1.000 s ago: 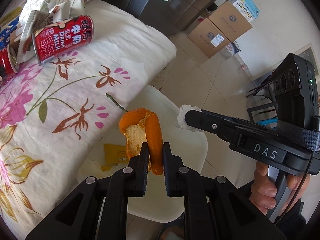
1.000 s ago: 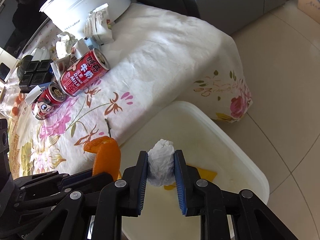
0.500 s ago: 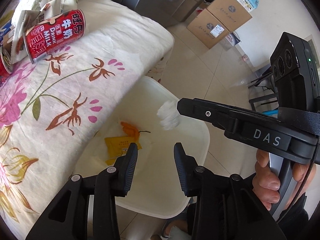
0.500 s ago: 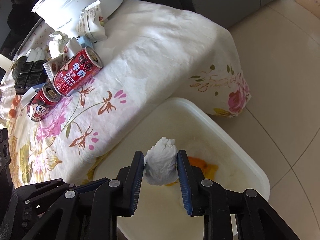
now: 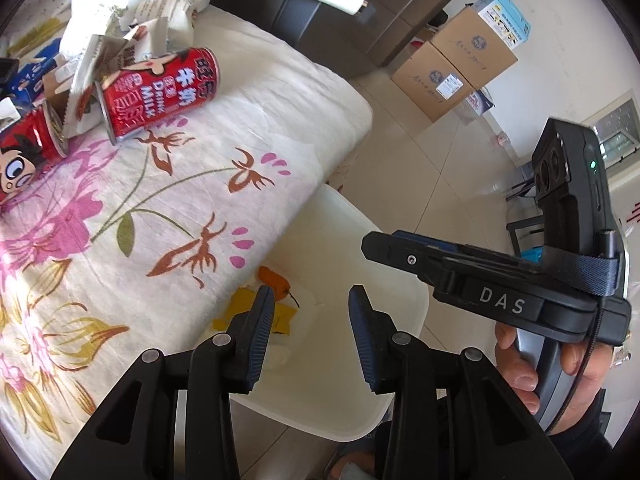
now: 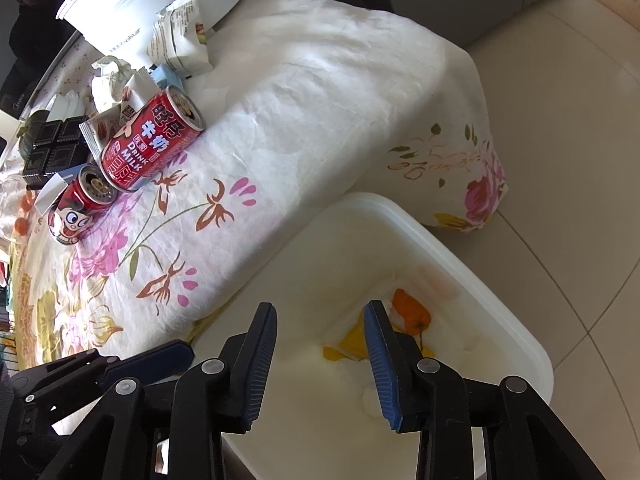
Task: Collect trash
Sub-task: 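Move both open grippers back to the red cans on the table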
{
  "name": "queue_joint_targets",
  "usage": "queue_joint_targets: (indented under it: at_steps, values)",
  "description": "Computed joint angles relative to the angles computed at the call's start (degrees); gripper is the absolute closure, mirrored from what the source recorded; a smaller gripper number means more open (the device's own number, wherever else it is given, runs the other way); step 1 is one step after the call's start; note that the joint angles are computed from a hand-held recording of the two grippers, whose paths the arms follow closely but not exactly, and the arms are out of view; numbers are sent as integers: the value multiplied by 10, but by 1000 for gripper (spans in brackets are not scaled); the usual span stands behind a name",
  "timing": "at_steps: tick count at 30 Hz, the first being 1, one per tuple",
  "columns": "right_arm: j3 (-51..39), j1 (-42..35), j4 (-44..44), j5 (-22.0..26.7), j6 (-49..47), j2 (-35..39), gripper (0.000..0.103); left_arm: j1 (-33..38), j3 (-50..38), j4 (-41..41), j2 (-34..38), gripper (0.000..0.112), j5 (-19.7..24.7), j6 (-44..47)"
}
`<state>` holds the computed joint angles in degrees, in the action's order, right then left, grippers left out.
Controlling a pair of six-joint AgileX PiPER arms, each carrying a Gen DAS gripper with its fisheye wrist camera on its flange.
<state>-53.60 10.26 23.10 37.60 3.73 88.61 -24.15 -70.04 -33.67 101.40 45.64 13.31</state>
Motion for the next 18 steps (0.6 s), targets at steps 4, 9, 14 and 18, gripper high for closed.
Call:
queue_joint_targets:
  at_steps: [4, 9, 14, 18]
  values:
    - [-3, -2, 0, 0, 5, 5, 61, 88, 8, -71, -31, 68, 21, 30]
    - [-4, -6, 6, -1, 4, 7, 61, 220, 7, -92, -57, 46, 34, 2]
    - [-6, -7, 13, -4, 5, 12, 61, 313, -7, -86, -51, 46, 41, -37]
    - [-17, 0, 24, -6, 9, 25, 61, 314, -17, -66, -42, 46, 34, -59]
